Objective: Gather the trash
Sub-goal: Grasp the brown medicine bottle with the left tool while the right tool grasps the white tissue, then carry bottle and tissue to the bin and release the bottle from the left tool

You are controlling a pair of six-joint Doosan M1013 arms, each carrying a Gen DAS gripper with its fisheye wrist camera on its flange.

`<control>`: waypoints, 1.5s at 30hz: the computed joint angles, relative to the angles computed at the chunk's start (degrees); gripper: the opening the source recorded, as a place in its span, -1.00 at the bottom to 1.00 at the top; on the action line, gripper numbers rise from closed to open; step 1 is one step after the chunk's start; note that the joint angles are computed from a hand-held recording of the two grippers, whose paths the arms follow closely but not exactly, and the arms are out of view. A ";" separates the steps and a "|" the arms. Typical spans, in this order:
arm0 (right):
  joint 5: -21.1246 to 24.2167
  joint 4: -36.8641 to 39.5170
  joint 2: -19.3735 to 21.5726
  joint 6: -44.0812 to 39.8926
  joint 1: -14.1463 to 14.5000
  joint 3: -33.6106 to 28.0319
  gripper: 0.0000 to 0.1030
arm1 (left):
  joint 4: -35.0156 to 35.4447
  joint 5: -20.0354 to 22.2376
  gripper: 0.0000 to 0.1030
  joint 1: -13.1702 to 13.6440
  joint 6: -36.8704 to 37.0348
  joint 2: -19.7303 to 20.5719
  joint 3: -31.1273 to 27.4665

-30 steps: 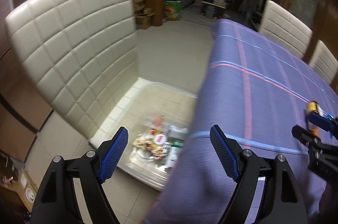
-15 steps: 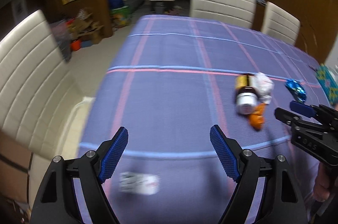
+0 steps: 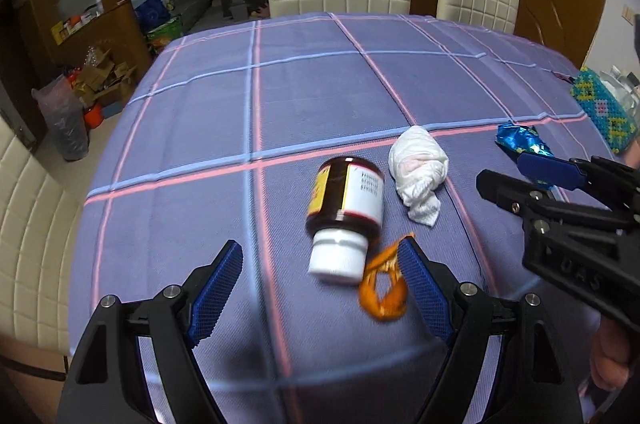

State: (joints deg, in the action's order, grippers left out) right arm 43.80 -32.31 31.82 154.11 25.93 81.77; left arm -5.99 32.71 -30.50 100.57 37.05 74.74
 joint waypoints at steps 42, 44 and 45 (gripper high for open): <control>-0.83 2.61 2.07 -6.78 2.60 -4.36 -0.48 | 3.92 -3.17 -0.16 3.61 -9.27 -1.67 3.23; -0.60 1.60 1.83 -6.31 3.23 -4.23 -0.48 | 5.15 -4.53 -0.16 3.95 -10.37 -2.88 4.94; -0.48 1.15 1.73 -6.10 3.58 -4.21 -0.48 | 5.37 -4.88 -0.16 4.08 -10.64 -3.21 5.37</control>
